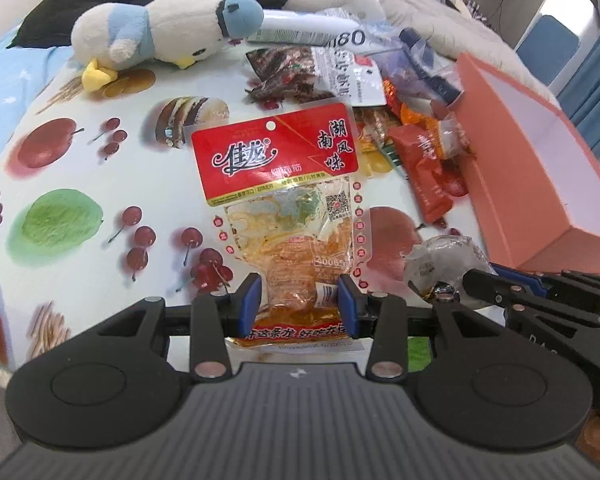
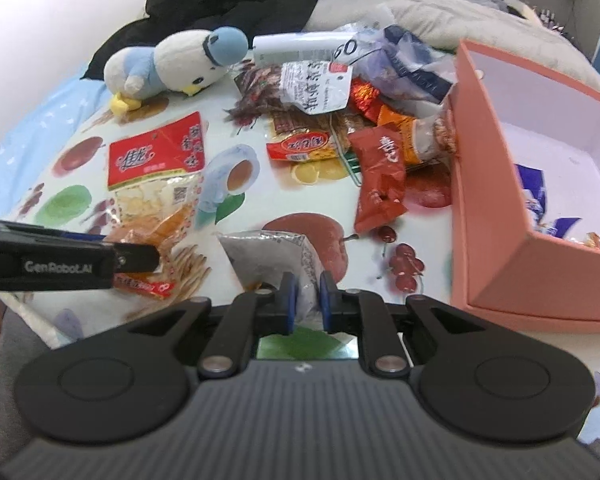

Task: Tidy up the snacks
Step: 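Lift both held packets and carry them over the pink box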

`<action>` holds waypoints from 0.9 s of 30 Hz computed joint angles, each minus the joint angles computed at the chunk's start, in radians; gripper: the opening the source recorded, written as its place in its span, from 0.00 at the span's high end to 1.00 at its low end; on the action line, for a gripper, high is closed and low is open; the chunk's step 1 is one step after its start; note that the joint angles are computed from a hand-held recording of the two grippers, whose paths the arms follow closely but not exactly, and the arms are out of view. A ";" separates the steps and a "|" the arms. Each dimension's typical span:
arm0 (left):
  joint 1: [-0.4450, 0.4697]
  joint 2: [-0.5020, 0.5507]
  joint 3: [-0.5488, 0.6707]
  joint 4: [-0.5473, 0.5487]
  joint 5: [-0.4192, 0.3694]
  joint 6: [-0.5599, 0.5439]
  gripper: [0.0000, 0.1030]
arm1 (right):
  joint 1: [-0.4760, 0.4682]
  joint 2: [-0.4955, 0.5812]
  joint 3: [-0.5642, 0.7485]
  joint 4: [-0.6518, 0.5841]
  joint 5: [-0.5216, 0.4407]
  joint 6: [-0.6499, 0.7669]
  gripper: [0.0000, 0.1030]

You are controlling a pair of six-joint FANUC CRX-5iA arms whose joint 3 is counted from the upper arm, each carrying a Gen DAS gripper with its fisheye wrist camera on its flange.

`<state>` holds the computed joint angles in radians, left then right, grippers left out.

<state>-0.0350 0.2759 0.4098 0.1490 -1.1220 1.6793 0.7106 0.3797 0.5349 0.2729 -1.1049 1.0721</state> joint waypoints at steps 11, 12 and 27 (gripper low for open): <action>-0.030 -0.101 -0.025 -0.005 -0.008 0.037 0.55 | 0.033 -0.136 -0.147 0.111 0.064 -0.146 0.85; -0.033 -0.107 -0.024 -0.002 -0.008 0.036 0.55 | 0.035 -0.147 -0.157 0.118 0.068 -0.159 0.85; -0.141 -0.139 0.058 0.022 0.019 0.023 0.55 | 0.068 -0.325 -0.334 0.340 0.117 -0.355 0.85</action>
